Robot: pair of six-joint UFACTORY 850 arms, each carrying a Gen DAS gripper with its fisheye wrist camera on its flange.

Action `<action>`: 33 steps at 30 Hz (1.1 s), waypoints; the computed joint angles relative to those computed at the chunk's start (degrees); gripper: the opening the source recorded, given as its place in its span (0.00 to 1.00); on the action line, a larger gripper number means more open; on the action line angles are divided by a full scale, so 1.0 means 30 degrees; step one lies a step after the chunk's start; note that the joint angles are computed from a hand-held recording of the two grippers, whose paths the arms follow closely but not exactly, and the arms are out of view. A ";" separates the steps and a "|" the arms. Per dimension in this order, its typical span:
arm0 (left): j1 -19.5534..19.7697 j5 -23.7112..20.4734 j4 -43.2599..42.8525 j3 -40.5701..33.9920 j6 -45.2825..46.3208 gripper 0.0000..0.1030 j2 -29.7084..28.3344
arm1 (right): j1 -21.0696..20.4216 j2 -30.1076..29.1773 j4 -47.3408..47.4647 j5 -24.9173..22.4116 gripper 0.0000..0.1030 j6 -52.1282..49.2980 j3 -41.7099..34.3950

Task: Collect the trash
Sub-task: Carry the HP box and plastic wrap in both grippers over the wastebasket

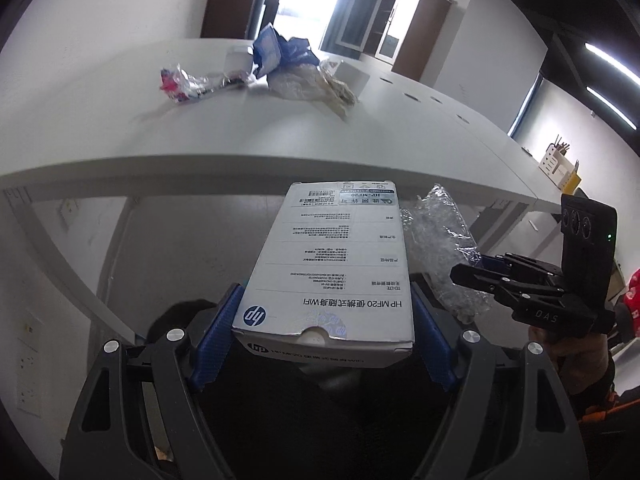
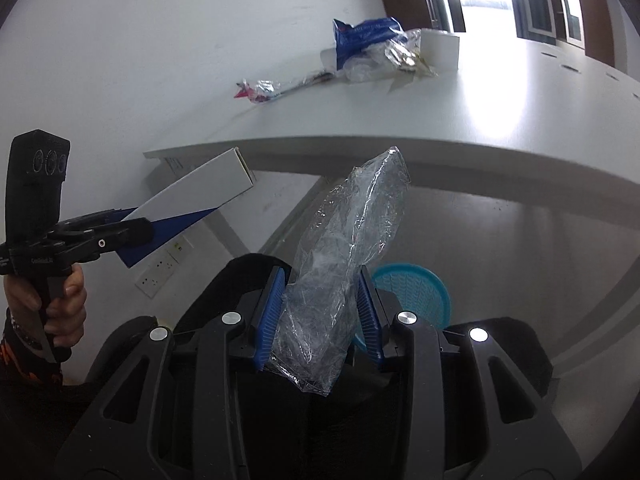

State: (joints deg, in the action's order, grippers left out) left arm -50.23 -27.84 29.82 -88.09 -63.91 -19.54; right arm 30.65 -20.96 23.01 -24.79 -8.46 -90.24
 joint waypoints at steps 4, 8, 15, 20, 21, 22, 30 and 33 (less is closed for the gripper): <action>0.0368 0.0785 -0.2701 0.0040 0.1743 0.76 -0.0755 | -0.0094 -0.0616 0.0021 -0.0291 0.33 0.0258 0.0085; 0.0831 0.1132 -0.5090 -0.0262 0.3396 0.76 -0.1807 | -0.0307 -0.1697 0.0577 -0.1004 0.33 0.0005 -0.0436; 0.1795 0.0597 -0.8842 -0.2000 0.6030 0.76 -0.4494 | -0.1006 -0.4068 0.1726 -0.2480 0.33 0.0264 -0.2211; 0.2337 -0.0499 -0.9780 -0.4109 0.6332 0.76 -0.6760 | -0.1284 -0.5986 0.0401 -0.3465 0.33 0.2101 -0.4101; 0.2434 -0.0646 -1.0126 -0.4526 0.6558 0.76 -0.7166 | -0.1313 -0.6347 0.0174 -0.3673 0.33 0.2398 -0.4463; 0.2511 -0.0886 -1.0204 -0.4980 0.6624 0.76 -0.7552 | -0.1306 -0.6725 -0.0243 -0.3874 0.33 0.2812 -0.4845; 0.3383 -0.1745 -1.4138 -0.6956 0.9065 0.76 -0.9470 | -0.1109 -0.9698 -0.3737 -0.5825 0.33 0.5250 -0.8397; 0.3526 -0.2189 -1.3913 -0.7787 0.8866 0.76 -1.0220 | -0.1217 -1.1175 -0.3753 -0.7074 0.33 0.5335 -1.0331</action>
State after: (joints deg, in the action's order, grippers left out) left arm -39.65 -34.40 -11.92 -111.45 -37.31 -50.20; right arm 27.00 -54.48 11.75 -46.01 7.54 -121.23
